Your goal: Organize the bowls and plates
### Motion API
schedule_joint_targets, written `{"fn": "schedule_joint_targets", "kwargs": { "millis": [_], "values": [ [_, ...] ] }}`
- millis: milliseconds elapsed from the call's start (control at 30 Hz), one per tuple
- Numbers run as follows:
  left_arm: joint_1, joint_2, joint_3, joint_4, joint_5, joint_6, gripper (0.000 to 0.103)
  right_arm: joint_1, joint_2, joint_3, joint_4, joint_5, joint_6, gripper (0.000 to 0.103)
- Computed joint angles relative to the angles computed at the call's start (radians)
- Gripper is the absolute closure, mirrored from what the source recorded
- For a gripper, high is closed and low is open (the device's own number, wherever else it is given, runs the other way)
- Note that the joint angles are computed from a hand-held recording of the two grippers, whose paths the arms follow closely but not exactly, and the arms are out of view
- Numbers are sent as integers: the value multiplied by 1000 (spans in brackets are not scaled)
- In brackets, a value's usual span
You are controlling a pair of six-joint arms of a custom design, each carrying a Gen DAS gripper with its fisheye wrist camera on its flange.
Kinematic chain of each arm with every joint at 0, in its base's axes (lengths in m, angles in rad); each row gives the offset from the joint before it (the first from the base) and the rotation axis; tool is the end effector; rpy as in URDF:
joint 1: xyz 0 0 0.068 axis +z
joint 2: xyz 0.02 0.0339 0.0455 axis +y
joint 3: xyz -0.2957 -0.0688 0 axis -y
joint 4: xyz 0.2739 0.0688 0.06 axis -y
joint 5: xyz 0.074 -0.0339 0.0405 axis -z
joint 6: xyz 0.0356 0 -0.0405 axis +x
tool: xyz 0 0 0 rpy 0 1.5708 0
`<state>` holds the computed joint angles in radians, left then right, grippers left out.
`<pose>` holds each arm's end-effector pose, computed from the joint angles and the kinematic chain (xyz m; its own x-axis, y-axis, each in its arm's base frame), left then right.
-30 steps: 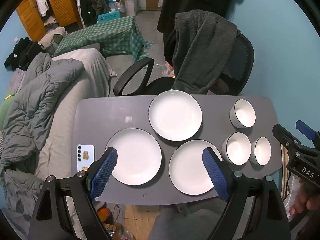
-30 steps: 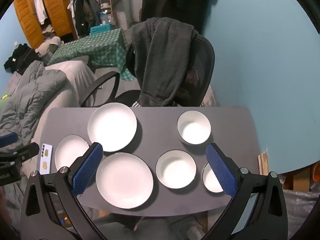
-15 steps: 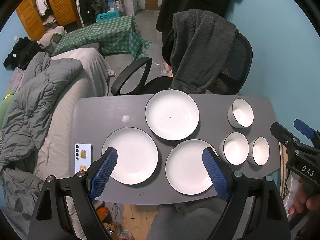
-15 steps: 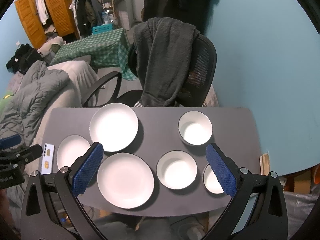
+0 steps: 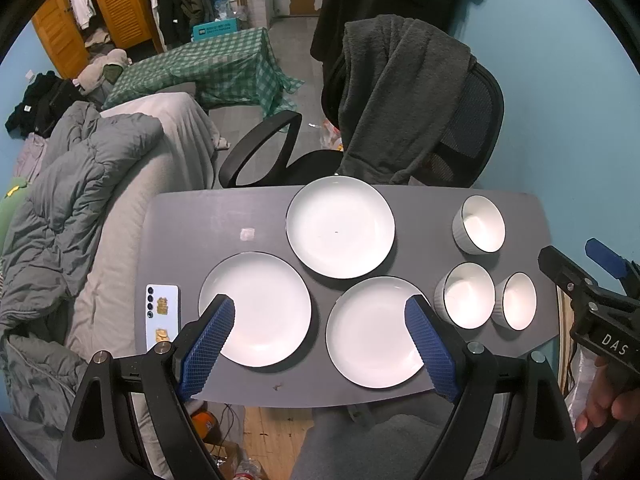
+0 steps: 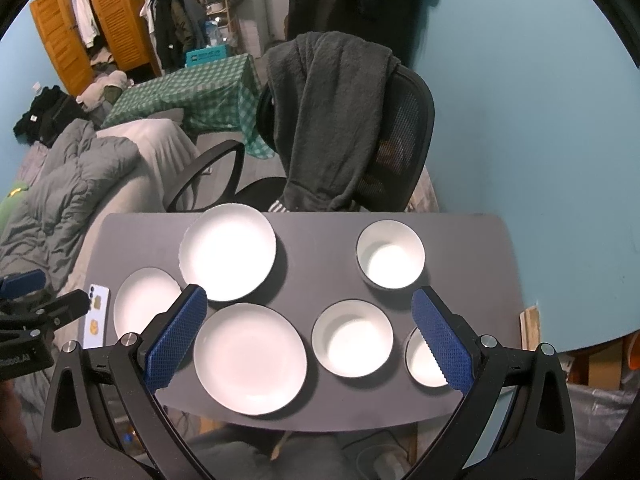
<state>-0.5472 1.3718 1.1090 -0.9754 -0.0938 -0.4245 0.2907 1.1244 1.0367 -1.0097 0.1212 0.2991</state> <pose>0.2386 -0.1415 0.2867 -0.9381 0.0914 -0.3340 0.1158 0.9918 -0.0538 0.2123 0.0590 0.3187 -0.8831 0.0411 -0.4674 0.0298 0.9991 0.0315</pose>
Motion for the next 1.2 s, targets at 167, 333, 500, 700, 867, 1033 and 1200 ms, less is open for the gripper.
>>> {"fn": "schedule_joint_targets", "kwargs": {
  "millis": [167,333,500,700,867,1033,1200],
  "values": [
    [-14,10,3,6,-5,-9,15,-1,0,-1,1,0,-2,2],
    [-16,12,5,6,-6,-13,15,-12,7,-1,10,-10,-14,2],
    [-24,12,9,1,-8,-16,15,-15,10,1,11,-13,-16,2],
    [-39,23,16,1,-16,-30,15,-16,10,1,11,-16,-18,2],
    [-38,23,17,0,-15,-29,15,-20,13,3,11,-18,-21,2],
    [-43,24,17,-2,-15,-33,15,9,14,10,2,-6,-1,2],
    [-40,21,14,2,-15,-30,15,14,24,18,-3,-6,2,2]
  ]
}}
